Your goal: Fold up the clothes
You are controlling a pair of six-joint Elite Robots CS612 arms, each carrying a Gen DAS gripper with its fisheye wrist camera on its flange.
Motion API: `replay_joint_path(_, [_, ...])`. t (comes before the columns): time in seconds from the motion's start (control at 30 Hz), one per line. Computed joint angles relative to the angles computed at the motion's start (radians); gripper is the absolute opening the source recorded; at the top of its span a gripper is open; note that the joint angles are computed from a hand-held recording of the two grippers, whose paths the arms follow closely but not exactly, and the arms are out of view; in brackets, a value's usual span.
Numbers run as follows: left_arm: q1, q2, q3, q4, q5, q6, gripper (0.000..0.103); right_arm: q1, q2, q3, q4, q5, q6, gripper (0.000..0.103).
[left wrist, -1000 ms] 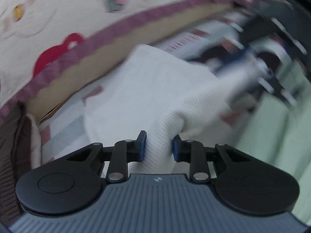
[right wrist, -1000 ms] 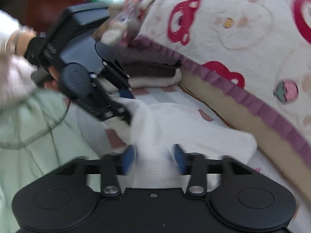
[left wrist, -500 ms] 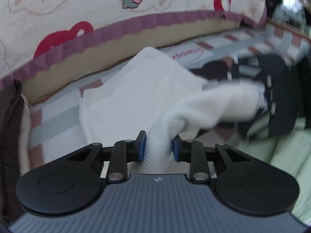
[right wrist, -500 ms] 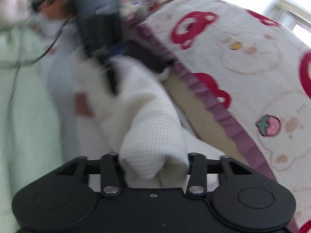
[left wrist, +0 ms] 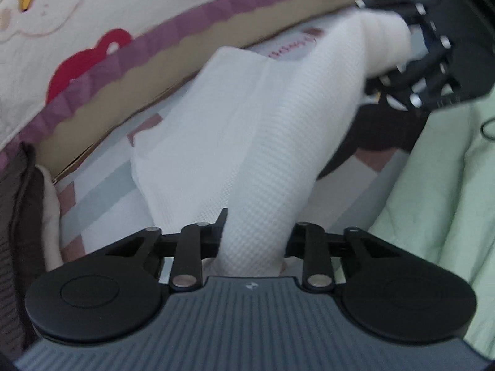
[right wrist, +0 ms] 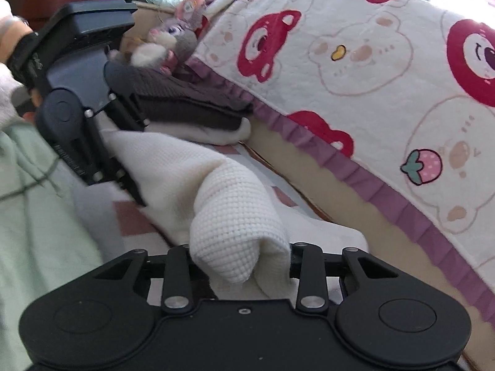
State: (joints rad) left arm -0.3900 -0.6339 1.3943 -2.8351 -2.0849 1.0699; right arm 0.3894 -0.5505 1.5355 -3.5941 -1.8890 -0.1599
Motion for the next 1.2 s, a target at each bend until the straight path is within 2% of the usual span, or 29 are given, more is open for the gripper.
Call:
replay_joint_path(0.07, [0.018,-0.021,0.037,-0.043,-0.049,-0.002,0.025,-0.001,-0.023,0.029,-0.016,0.054,0.032,0.038])
replay_joint_path(0.1, [0.030,-0.036,0.058,-0.036,-0.076,-0.017,0.025,0.000,-0.038,0.047,-0.021,0.089,0.047,0.038])
replay_joint_path(0.2, [0.060,-0.093,0.123,0.049,-0.103,0.014,0.025,0.007,-0.099,0.106,0.052,0.230,0.116,0.038])
replay_joint_path(0.3, [0.082,-0.154,0.226,0.093,-0.079,0.094,0.026,0.014,-0.133,0.147,0.113,0.350,0.192,0.039])
replay_joint_path(0.33, [0.084,-0.161,0.242,0.094,-0.069,0.110,0.026,0.015,-0.134,0.153,0.117,0.375,0.214,0.039])
replay_joint_path(0.4, [0.090,-0.173,0.270,0.092,-0.050,0.139,0.026,0.021,-0.128,0.147,0.117,0.373,0.236,0.039])
replay_joint_path(0.43, [0.093,-0.170,0.263,0.099,-0.059,0.121,0.026,0.022,-0.125,0.144,0.103,0.364,0.253,0.039])
replay_joint_path(0.5, [0.100,-0.155,0.234,0.112,-0.097,0.049,0.027,0.019,-0.120,0.139,0.070,0.351,0.302,0.039])
replay_joint_path(0.6, [0.120,-0.119,0.163,0.141,-0.231,-0.156,0.031,-0.003,-0.112,0.146,-0.009,0.359,0.438,0.039])
replay_joint_path(0.7, [0.124,-0.084,0.101,0.174,-0.307,-0.279,0.035,-0.031,-0.101,0.144,-0.068,0.370,0.570,0.039])
replay_joint_path(0.77, [0.113,-0.069,0.086,0.131,-0.288,-0.331,0.040,-0.050,-0.093,0.125,-0.044,0.377,0.627,0.039])
replay_joint_path(0.9, [0.088,-0.012,0.017,0.029,-0.235,-0.488,0.048,-0.078,-0.074,0.084,0.000,0.374,0.730,0.039])
replay_joint_path(1.03, [0.077,0.081,-0.121,0.031,-0.250,-0.652,0.050,-0.102,-0.053,0.053,0.034,0.353,0.879,0.039])
replay_joint_path(1.13, [0.070,0.142,-0.208,0.056,-0.237,-0.780,0.050,-0.125,-0.043,0.038,0.114,0.349,1.009,0.041])
replay_joint_path(1.2, [0.056,0.157,-0.229,0.086,-0.157,-0.771,0.047,-0.138,-0.032,0.032,0.162,0.341,1.090,0.048])
